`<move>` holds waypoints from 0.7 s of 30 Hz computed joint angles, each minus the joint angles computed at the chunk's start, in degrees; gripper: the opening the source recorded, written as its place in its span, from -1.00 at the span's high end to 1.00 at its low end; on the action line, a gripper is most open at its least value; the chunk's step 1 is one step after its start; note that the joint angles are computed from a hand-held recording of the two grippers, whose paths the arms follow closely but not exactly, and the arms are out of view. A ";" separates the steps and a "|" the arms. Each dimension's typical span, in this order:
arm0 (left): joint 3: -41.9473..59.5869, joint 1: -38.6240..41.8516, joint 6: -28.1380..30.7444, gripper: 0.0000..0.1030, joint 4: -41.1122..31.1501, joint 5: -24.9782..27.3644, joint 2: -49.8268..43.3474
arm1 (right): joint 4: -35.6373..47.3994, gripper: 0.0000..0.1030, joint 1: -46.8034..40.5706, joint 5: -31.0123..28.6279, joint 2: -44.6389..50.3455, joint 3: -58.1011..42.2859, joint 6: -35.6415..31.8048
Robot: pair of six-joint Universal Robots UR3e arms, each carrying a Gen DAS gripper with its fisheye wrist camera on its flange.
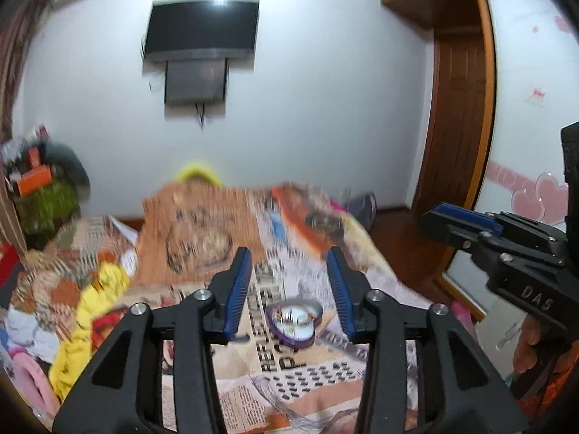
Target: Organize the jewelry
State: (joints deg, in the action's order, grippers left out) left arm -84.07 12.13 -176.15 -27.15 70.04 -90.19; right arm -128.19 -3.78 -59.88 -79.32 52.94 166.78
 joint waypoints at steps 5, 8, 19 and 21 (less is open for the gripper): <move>-7.08 1.07 -1.44 -0.13 6.61 -0.55 10.17 | -12.06 0.57 -3.01 2.17 -11.60 11.66 3.98; -11.26 1.90 -2.88 -0.33 10.31 -0.34 15.47 | -16.62 0.33 -4.82 3.49 -16.59 17.14 6.98; -20.45 5.80 -7.93 -0.95 14.20 -1.81 25.09 | -29.73 -0.99 0.90 -9.67 -22.84 28.48 10.30; -20.70 6.12 -7.88 -0.95 12.88 -1.58 26.05 | -29.50 -0.99 0.29 -8.78 -23.71 29.29 10.43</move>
